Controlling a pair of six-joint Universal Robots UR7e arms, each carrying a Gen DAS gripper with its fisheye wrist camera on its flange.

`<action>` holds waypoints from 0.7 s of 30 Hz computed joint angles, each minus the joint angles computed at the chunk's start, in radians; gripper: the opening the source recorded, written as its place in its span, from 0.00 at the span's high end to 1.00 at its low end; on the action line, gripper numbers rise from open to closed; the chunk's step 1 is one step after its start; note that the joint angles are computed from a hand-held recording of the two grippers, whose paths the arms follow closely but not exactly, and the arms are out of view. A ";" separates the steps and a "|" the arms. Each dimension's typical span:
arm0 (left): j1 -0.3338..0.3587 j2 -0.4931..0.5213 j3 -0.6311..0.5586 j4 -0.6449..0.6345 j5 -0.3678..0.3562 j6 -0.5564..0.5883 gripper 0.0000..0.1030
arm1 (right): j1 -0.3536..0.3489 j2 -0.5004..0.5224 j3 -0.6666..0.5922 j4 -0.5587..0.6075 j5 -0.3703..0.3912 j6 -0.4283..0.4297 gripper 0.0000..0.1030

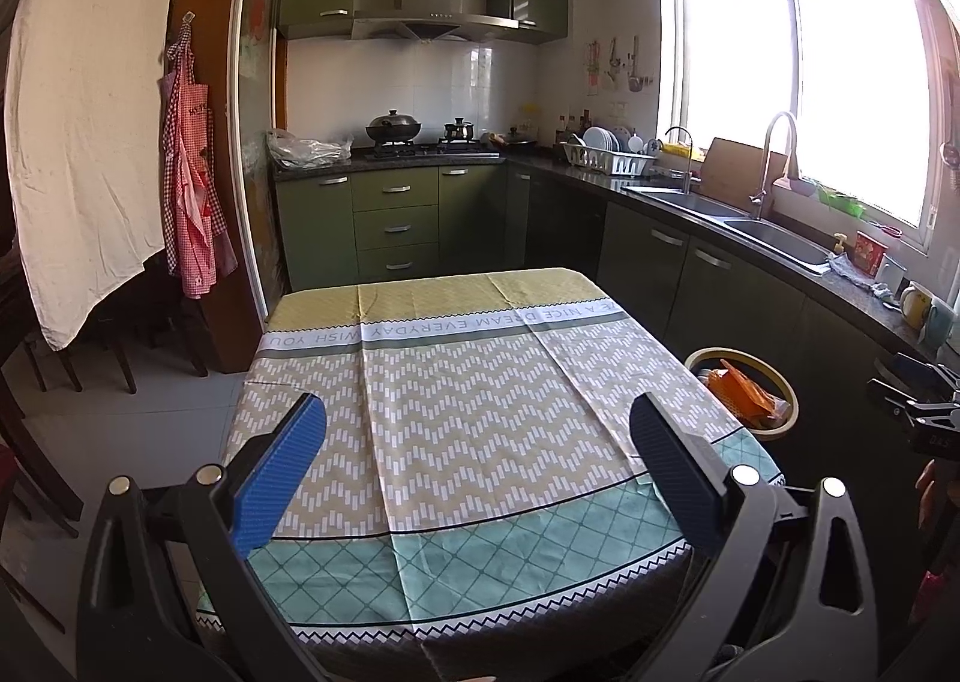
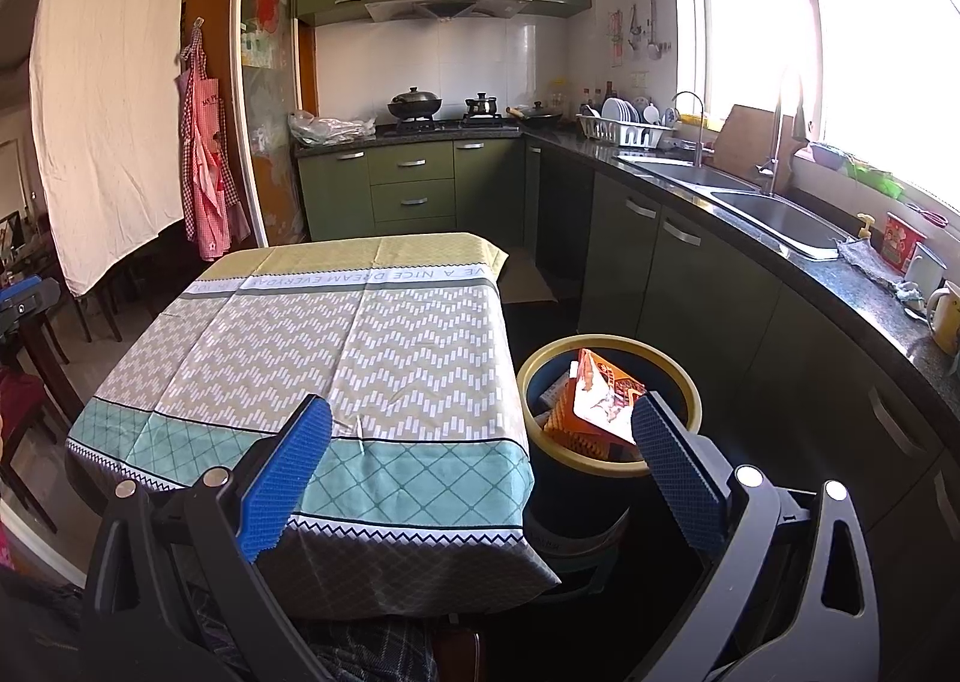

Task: Collect trash

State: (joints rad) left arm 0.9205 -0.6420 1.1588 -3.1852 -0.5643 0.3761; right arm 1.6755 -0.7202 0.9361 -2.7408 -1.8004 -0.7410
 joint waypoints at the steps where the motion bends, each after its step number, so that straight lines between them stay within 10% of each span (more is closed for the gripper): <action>1: 0.000 0.001 -0.001 0.000 0.001 0.000 0.06 | 0.000 0.000 -0.001 0.001 0.001 -0.001 0.04; 21: 0.015 -0.022 0.022 0.005 -0.072 -0.036 0.07 | -0.005 0.012 -0.017 0.016 0.003 -0.011 0.04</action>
